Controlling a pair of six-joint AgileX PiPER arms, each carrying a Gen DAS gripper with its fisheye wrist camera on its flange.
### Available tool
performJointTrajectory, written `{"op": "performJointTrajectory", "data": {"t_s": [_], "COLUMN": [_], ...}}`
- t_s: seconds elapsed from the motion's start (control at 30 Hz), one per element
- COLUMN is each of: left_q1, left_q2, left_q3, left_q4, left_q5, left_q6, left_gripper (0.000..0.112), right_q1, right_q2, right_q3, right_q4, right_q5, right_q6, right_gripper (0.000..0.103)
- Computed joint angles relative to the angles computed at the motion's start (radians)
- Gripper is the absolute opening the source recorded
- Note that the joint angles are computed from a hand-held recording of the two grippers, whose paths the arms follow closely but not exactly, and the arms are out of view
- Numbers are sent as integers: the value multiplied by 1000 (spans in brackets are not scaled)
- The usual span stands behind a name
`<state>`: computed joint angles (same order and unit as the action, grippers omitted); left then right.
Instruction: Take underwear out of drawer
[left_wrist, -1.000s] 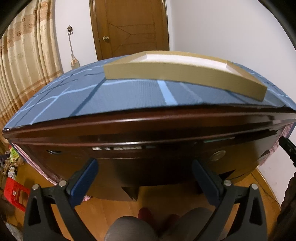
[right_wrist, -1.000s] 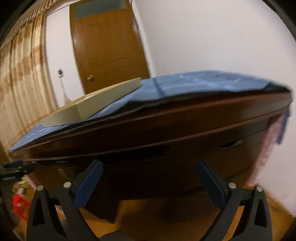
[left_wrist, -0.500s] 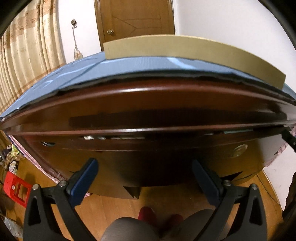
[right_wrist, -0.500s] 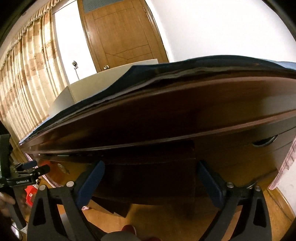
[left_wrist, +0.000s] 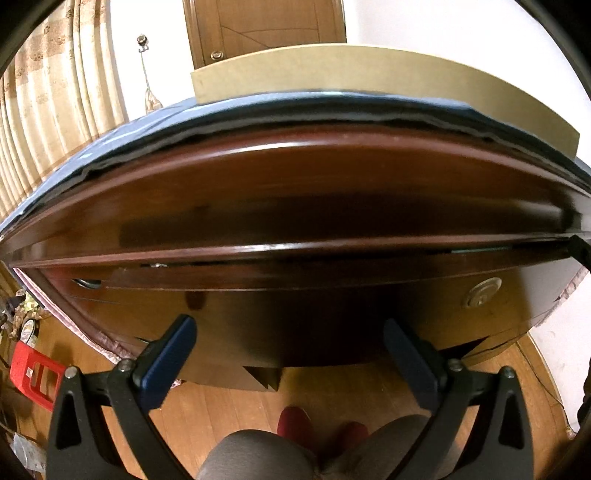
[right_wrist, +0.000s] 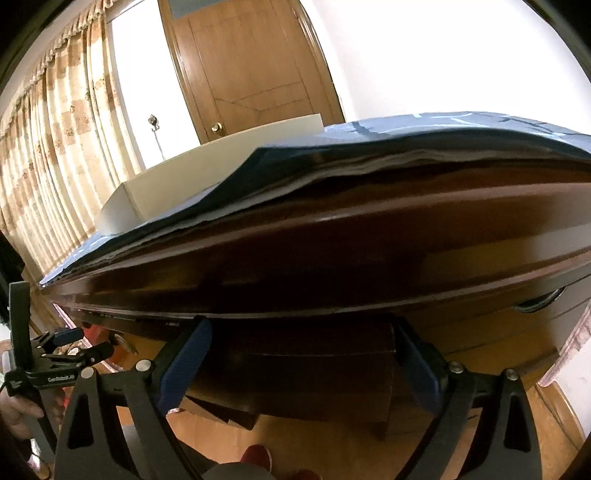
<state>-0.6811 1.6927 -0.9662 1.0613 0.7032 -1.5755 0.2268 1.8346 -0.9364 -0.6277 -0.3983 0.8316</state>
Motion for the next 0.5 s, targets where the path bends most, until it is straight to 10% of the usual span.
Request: {"op": "performJointTrajectory", "data": {"t_s": [0.5], "left_q1": [-27], "left_q2": [-7], "left_q3": [8], "left_q4": [-16], "left_q5": [14], "left_q6": [18], "left_gripper": [103], "right_q1": [7], "right_q2": [-14], "right_q3": [-41], "right_q4": [-197], "right_q5": [89], "right_q6": [209], "right_gripper": [97]}}
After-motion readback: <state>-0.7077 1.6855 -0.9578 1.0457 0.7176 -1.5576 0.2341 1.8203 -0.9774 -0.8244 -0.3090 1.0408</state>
